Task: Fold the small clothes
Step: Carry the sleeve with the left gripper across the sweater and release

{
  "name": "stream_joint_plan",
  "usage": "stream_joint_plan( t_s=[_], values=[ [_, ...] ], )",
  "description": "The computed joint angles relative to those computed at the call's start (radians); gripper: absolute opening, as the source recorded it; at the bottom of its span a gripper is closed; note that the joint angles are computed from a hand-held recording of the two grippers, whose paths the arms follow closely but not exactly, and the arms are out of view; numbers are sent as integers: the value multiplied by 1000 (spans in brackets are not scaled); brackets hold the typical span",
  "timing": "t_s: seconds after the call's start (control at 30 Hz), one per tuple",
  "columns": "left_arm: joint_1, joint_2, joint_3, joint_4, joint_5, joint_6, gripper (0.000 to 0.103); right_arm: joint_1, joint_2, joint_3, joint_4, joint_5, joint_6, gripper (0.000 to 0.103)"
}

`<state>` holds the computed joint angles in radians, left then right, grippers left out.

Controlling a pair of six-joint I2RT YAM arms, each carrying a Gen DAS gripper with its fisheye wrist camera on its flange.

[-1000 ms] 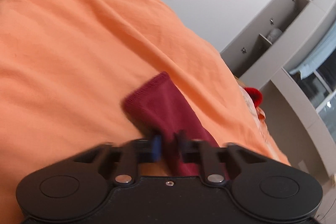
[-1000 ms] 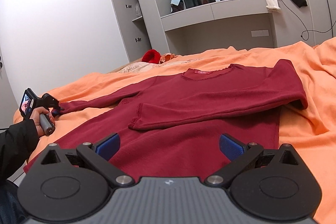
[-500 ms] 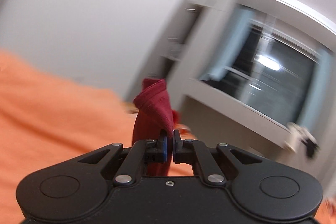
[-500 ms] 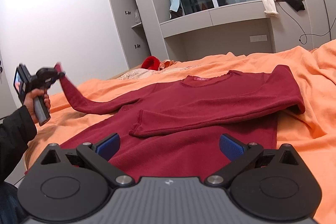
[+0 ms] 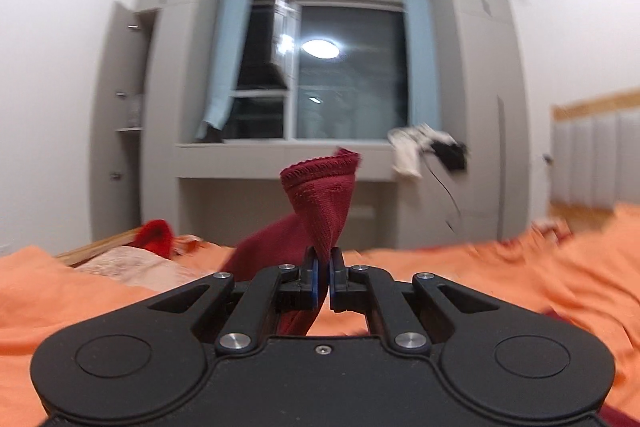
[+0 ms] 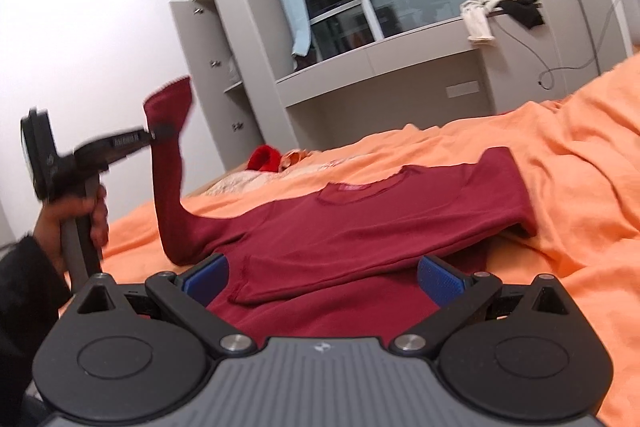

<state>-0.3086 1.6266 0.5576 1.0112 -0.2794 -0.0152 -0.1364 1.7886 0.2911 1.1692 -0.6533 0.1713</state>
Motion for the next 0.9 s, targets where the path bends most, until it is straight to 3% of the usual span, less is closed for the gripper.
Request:
stream_joint_plan(
  t_s=[0.3,0.67,0.73,0.9],
  values=[
    [-154,174,17,-15,28,28,4,-51,33,30,10,47,49,103],
    [-183,283,-34,-11,120,91,6,-25,74,55,1,111,15,103],
    [-160,274,-34,-47,168,91,9,-16,83,70,-19,126,10,103],
    [-94,238,-23,-165,332,55,34,-5,77,97,-77,190,-6,103]
  ],
)
